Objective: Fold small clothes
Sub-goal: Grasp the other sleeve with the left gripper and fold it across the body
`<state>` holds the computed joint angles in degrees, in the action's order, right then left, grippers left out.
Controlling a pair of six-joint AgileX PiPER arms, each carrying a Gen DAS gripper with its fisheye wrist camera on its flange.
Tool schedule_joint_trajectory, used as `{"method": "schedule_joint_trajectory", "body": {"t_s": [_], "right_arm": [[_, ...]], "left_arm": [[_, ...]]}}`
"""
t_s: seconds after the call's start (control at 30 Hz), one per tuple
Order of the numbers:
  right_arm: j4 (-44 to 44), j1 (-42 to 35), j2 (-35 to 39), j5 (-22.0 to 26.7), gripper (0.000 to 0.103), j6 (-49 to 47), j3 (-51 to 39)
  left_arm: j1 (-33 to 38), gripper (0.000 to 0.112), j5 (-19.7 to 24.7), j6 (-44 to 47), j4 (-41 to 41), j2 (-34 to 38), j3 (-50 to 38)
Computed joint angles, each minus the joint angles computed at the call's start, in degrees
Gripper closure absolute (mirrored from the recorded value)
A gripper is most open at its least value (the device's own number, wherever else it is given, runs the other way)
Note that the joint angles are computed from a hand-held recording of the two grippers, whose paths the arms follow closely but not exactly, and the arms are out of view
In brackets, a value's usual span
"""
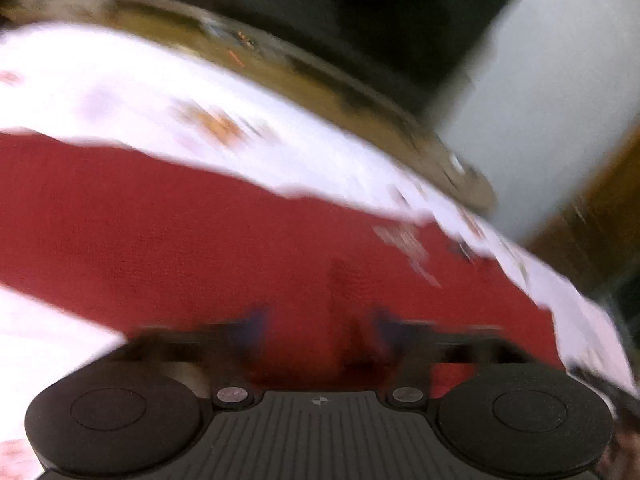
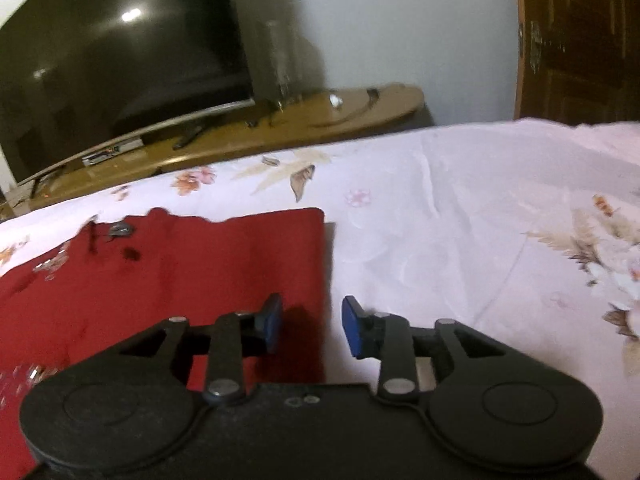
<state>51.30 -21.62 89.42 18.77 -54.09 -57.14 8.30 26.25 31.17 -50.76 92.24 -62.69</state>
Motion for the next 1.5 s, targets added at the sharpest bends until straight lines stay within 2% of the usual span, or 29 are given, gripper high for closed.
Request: {"method": "schedule_joint_trajectory", "body": {"t_s": [0.03,0.07,0.13,0.17,0.23,0.33,0.47,0.6,0.67,0.7,0.73,0.77,0.83,0.9,1.03,1.1,1.2,1.33,1.47,1.5], "right_arm": [[2.2,-0.7,-1.8,0.5,0.065,-2.9,1.8],[4.4,-1.6,-4.1,1.3,0.064,-5.9,4.4],[4.8,-2.6,-6.4,2.9,0.063,-7.0,6.3],[5.1,-3.3,-8.6,3.4,0.063,-7.5,8.4],[0.9,-4.0,-10.4,4.8,0.063,-2.9,8.8],[-4.2,-3.7,-14.3,4.8,0.063,4.1,11.6],[-12.7,-0.7,-17.5,4.1,0.063,16.1,13.3],[-23.4,4.5,-20.7,2.7,0.062,29.1,14.2],[-28.2,6.8,-22.2,2.7,0.062,35.2,14.2],[-29.8,7.4,-22.7,2.7,0.062,37.2,14.1],[-31.8,8.2,-23.2,2.7,0.062,39.7,14.1],[-33.7,8.9,-23.6,2.8,0.062,42.1,13.9],[-35.7,9.4,-24.3,3.1,0.062,44.7,13.8],[-36.3,9.2,-25.0,3.5,0.062,45.6,13.8],[-31.7,6.8,-26.0,4.3,0.062,41.4,14.0],[-28.1,5.1,-25.8,4.8,0.062,38.3,13.8],[-23.9,3.1,-25.9,5.7,0.062,34.5,13.6],[-18.7,-0.1,-26.8,7.3,0.062,28.0,13.8],[-11.9,-6.7,-27.1,11.7,0.062,21.2,13.4],[-10.9,-7.9,-26.7,12.6,0.061,20.9,13.0]], "left_arm": [[1.2,0.02,-2.4,1.7,-1.6,-2.5,2.7],[4.2,0.02,-2.5,5.6,-5.5,-4.6,4.9],[13.5,0.02,1.6,14.8,-15.5,-6.5,8.1],[18.5,0.021,3.0,16.3,-17.5,-6.5,8.8],[25.6,0.036,5.0,14.1,-16.6,-4.7,7.5],[34.2,0.043,6.9,7.4,-13.7,-0.3,3.7],[41.0,0.047,12.5,6.4,-17.5,6.8,-2.8],[42.2,0.047,14.3,5.2,-19.3,12.0,-8.1],[42.5,0.057,14.3,5.3,-19.6,13.5,-9.5],[42.3,0.074,13.7,3.3,-18.0,14.6,-10.9],[42.3,0.102,13.3,0.9,-15.8,15.7,-12.2],[42.4,0.105,12.6,0.8,-15.3,16.8,-12.2],[43.2,0.105,14.8,2.2,-16.9,19.3,-14.6],[40.8,0.108,11.7,2.7,-13.4,16.7,-14.1],[34.1,0.108,10.9,13.4,-19.0,9.4,-11.7],[28.0,0.108,10.9,17.8,-22.0,5.5,-10.3],[15.8,0.108,8.2,18.3,-19.4,1.8,-9.5],[-2.1,0.108,1.0,8.8,-7.7,2.2,-10.2],[-18.5,0.108,-3.8,-12.4,15.1,8.0,-13.7],[-21.5,0.108,-3.0,-16.7,20.8,11.1,-15.9]]}}
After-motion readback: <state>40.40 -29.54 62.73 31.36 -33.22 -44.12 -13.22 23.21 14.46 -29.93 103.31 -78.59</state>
